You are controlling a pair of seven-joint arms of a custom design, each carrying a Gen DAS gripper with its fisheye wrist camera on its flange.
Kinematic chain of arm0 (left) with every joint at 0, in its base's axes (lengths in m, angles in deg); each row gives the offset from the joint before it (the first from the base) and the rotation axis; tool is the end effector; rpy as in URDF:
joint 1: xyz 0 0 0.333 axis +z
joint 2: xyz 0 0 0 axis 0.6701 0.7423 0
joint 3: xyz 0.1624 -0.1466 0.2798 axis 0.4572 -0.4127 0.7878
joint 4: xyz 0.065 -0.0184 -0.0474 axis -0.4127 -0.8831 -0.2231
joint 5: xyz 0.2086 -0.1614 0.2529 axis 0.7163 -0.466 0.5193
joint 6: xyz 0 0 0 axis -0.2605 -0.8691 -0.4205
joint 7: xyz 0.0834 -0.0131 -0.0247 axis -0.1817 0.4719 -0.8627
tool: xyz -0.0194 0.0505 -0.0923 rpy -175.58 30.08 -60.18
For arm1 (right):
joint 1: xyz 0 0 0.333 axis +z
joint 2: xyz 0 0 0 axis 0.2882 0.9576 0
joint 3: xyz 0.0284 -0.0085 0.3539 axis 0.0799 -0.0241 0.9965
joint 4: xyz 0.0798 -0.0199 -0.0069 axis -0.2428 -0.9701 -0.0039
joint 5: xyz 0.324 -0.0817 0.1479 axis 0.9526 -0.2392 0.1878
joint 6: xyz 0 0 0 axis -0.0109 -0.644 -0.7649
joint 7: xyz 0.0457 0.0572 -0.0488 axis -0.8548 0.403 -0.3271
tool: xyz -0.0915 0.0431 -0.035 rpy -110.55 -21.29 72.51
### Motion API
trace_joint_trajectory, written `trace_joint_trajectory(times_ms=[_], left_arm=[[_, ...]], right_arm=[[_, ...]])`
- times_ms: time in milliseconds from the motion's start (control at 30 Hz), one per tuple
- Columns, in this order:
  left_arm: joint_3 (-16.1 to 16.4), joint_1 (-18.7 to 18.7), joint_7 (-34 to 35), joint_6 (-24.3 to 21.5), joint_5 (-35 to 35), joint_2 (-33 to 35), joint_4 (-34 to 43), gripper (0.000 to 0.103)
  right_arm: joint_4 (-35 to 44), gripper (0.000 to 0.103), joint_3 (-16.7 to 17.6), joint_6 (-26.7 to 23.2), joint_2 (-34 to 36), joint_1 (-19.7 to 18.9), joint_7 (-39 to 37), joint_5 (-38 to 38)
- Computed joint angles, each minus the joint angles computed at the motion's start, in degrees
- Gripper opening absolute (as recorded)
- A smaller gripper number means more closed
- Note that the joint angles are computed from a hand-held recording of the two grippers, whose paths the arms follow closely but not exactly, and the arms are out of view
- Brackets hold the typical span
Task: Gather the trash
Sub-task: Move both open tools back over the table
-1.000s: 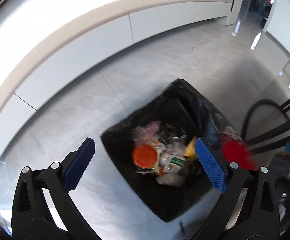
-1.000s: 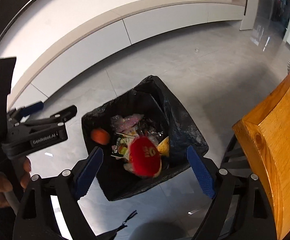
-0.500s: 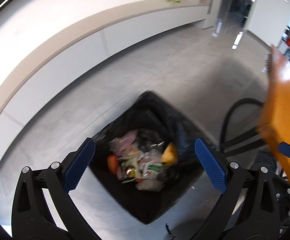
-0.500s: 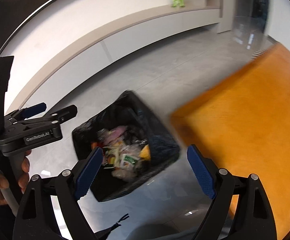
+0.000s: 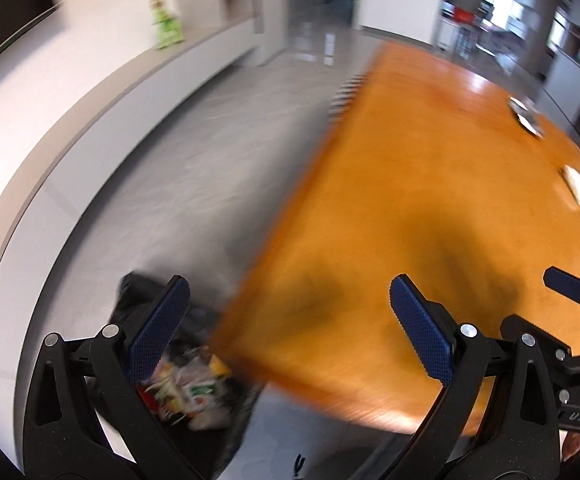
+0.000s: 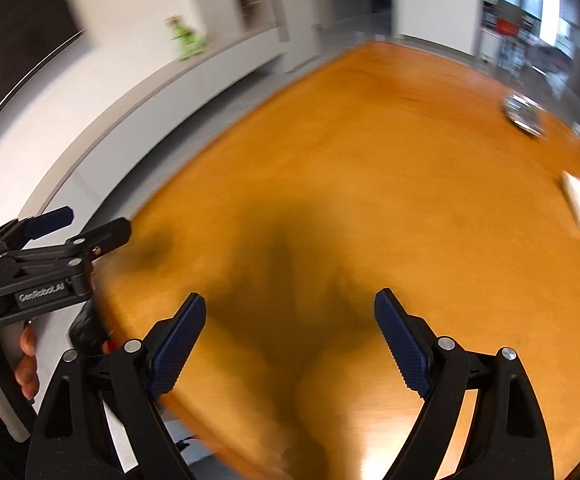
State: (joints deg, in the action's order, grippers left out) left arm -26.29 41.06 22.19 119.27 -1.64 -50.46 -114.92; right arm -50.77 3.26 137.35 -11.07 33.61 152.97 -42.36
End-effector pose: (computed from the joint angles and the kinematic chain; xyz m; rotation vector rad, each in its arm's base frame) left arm 0.4721 -0.0611 0.5205 -1.9237 1.8359 -0.5220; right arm 0.4854 0.2028 0.5508 -2.0256 1.6324 -0.2788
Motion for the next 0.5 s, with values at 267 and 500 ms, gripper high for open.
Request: trace_joint_trajectory(times_ms=[267,500], left_arm=[[-5.0,-5.6,3.4,-5.2,-1.2,16.1,19.1,0.097],[-7.6,-10.0,5.7,-15.1,-2.4,32.8,43.5,0.097]], right_arm=[[1.8,0.086,-5.3,-0.1,3.4,-8.2,6.2,-4.2],[9.6,0.086,-9.9,-3.3,10.5,-13.6,12.8,-9.3]])
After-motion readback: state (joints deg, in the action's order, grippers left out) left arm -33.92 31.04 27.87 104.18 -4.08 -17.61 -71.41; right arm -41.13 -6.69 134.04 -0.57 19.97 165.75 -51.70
